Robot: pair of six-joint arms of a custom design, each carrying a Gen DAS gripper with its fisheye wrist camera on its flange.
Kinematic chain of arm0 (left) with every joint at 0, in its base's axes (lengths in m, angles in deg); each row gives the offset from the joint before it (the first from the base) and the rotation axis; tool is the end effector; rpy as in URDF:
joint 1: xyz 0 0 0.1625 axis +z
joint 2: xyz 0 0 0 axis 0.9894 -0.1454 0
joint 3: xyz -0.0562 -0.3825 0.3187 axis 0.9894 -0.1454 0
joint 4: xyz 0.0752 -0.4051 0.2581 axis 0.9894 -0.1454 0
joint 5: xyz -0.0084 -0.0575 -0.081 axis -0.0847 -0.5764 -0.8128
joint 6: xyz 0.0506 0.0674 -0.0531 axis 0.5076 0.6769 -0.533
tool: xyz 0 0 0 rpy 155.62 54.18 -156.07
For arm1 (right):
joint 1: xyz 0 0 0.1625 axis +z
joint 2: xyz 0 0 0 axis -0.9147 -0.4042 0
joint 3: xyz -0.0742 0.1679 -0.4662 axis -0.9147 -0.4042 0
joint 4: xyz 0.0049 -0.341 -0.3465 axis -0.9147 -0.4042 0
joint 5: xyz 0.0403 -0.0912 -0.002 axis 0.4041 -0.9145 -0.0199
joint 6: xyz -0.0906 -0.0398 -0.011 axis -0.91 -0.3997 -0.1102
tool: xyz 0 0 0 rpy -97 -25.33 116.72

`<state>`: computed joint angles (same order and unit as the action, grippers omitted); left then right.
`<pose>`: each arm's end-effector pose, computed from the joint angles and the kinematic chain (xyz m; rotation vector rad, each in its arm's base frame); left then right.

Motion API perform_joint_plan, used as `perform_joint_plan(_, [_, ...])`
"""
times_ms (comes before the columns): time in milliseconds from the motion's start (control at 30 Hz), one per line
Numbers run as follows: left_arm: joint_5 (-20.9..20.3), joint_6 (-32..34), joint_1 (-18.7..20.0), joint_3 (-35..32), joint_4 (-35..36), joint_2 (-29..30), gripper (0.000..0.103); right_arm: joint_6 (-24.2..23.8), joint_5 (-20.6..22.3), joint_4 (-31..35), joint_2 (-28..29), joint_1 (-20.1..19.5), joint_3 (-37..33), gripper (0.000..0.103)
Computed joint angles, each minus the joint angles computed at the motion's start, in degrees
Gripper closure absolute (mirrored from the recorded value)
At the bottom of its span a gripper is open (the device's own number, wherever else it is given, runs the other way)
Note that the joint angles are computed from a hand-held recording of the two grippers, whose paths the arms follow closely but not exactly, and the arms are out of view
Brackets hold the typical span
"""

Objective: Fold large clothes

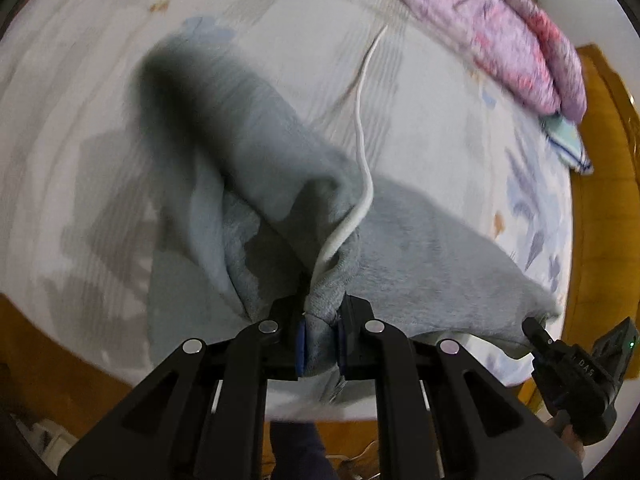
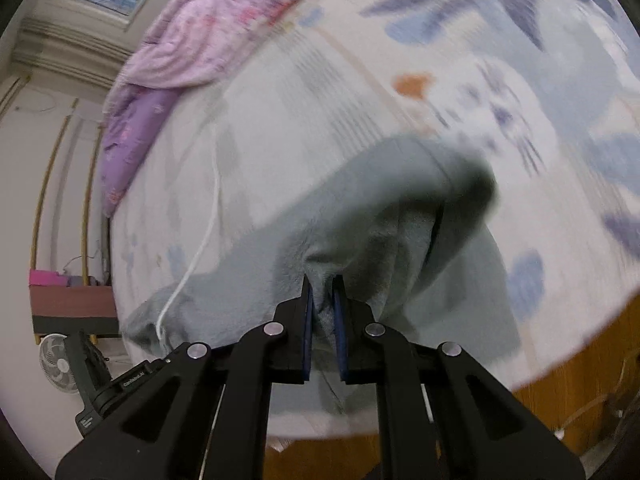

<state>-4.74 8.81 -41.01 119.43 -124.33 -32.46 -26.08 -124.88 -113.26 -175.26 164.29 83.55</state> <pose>-0.2724 -0.4524 0.1441 0.0894 2.7003 -0.0768 0.1329 -0.3238 0.3042 -0.8984 -2.5948 0.8634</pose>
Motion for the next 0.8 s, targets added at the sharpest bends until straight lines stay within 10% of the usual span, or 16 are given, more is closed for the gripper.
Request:
perform_joint_plan(433, [-0.09, -7.1, -5.55, 11.79, 1.6, -5.81, 0.092, 4.41, 0.02, 3.26, -7.79, -1.31, 10.7, 0.095])
perform_joint_plan(800, [0.79, -9.54, -3.52, 14.83, -0.17, -3.59, 0.087, -3.59, 1.98, -5.45, -4.73, -10.28, 16.7, 0.096])
